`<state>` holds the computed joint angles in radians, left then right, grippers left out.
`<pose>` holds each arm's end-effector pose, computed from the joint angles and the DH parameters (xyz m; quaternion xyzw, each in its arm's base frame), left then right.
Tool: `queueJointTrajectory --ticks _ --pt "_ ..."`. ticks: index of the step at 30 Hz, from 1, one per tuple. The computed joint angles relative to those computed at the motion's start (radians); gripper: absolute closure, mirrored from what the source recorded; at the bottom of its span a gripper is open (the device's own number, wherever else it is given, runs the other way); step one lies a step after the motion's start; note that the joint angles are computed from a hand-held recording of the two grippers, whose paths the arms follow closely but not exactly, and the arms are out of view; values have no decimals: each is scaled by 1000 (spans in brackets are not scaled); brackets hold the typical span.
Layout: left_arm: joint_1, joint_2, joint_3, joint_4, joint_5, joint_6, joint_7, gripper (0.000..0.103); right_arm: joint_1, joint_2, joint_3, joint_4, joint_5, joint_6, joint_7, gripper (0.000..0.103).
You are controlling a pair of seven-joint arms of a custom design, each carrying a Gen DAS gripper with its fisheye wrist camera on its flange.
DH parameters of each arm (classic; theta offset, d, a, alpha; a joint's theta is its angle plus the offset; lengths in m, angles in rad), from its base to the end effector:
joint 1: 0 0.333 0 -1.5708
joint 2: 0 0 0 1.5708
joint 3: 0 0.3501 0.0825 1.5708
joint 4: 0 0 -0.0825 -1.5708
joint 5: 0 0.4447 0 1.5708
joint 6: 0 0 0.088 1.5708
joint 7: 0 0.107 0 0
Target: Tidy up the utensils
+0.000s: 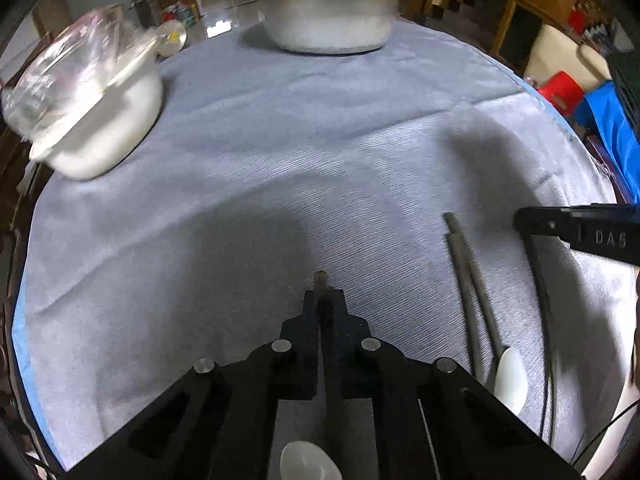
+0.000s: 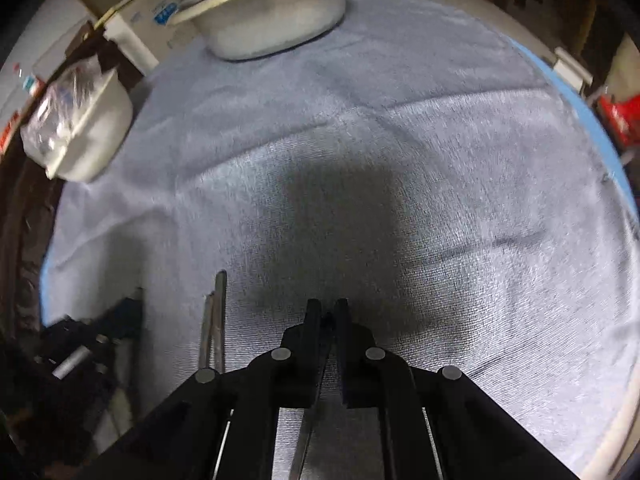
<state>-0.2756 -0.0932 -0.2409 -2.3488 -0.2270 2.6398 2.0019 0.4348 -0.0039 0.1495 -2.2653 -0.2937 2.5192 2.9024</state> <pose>0.4960 -0.2762 0.4037 -0.3807 0.9030 -0.1810 0.0829 0.4895 0.3269 0.3824 -0.4906 0.8562 -0.0768 0.1424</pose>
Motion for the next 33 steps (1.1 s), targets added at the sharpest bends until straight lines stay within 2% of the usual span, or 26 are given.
queueJointTrajectory --ticks 2,3,6,8,9,10,12,16,17,21,22,24,25,26,28,33 --pt "4 -1 4 3 -7 -13 -12 93 11 29 8 50 -58 -79 -8 94" --pt "6 -3 2 0 4 -10 -20 86 17 38 10 64 -83 -102 1 94" --pt "3 -14 -5 -22 31 27 -32 81 30 45 10 75 -139 -124 20 96" --pt "-2 -17 2 -28 -7 34 -22 82 32 35 6 51 -161 -81 66 96" --pt "-4 -16 8 -26 -36 31 -10 94 30 14 4 17 -162 -31 89 96" --pt "-1 -21 11 -30 -46 32 -11 97 27 -5 3 -13 -158 15 109 96" --pt "-4 -16 29 -25 -147 24 18 98 20 -58 9 -77 -193 88 188 96" --pt "-2 -81 52 -78 -270 77 47 98 -3 -172 59 -148 -358 100 365 96" --pt "-13 -123 72 -102 -347 99 84 98 -9 -205 75 -165 -394 93 401 96" --pt "-51 -277 128 -182 -509 169 159 98 -35 -326 151 -214 -518 60 565 96" --pt "-41 -295 119 -188 -519 182 148 98 -40 -358 176 -224 -552 48 614 96" --pt "-74 -391 157 -242 -556 224 174 98 -38 -400 219 -225 -592 3 668 96" --pt "-66 -411 149 -251 -568 234 166 98 -33 -422 244 -223 -614 -29 693 96" --pt "-88 -466 176 -284 -573 257 169 98 -25 -444 264 -224 -633 -60 711 96" --pt "-89 -531 178 -323 -563 283 136 98 -7 -480 306 -217 -667 -129 743 96" --pt "-79 -734 188 -452 -531 343 42 98 50 -500 400 -162 -724 -354 782 96"
